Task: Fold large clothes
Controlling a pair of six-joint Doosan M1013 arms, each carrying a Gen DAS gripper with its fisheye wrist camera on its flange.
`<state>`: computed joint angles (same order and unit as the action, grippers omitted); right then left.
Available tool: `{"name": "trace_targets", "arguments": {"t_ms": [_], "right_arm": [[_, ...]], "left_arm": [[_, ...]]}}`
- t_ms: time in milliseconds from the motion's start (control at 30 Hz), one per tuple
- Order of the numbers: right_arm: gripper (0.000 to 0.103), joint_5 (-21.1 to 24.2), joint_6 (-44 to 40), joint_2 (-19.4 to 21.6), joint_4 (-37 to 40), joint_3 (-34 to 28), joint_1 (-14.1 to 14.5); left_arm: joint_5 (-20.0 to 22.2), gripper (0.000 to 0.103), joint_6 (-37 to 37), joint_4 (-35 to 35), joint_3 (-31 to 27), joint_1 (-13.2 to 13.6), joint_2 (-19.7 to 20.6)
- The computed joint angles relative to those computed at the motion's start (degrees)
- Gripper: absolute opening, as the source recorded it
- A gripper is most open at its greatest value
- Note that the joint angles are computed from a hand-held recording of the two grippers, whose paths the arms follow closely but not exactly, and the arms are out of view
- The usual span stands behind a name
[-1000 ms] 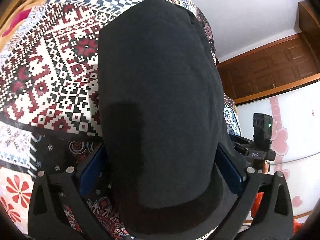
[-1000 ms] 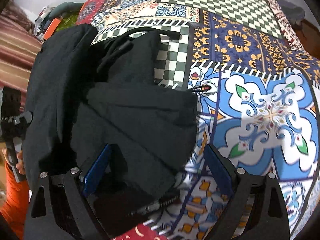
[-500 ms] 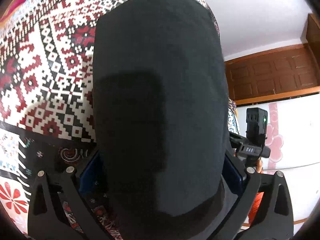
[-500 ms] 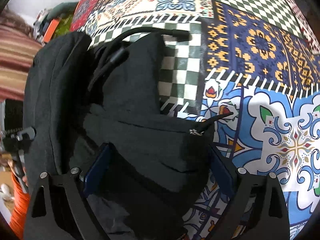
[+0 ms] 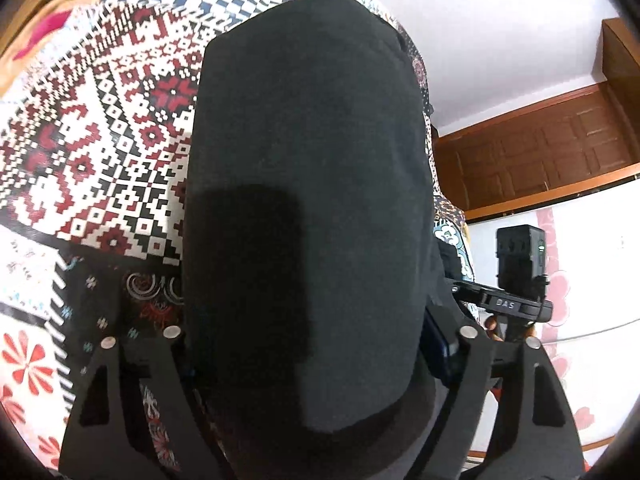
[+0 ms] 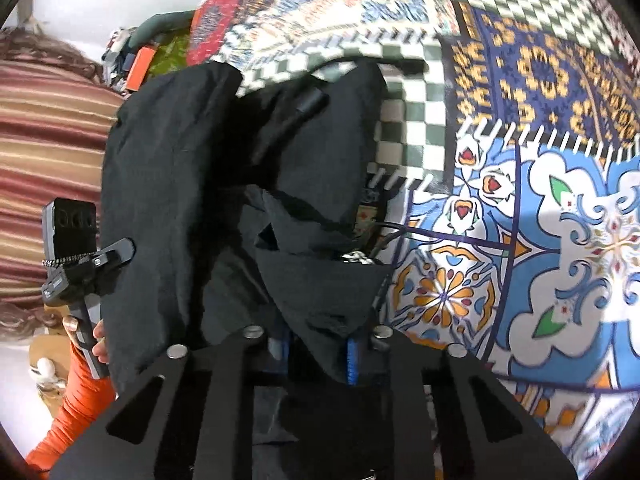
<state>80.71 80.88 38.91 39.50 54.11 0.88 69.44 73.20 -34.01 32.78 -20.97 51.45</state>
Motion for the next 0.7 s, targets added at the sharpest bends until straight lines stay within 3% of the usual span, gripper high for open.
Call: {"name": "trace_targets", "arguments": {"t_ms": [433,633,700], "right_arm": [[0.013,-5.6,-3.0,-2.1,1.2,-3.1,3.0],[0.012,-5.4,-2.0,0.8,1.0,-9.8,3.9],[0.012,-5.5,-1.6,2.2,0.4,-13.2,4.5]], "left_arm": [[-6.5,0.067,5.3,6.5,1.4,-0.8,-6.2],[-9.5,0.065,9.0,7.7,1.0,-0.4,-8.4],[-10.3,0.064,9.9,6.8,-1.2,0.7,-7.2]]}}
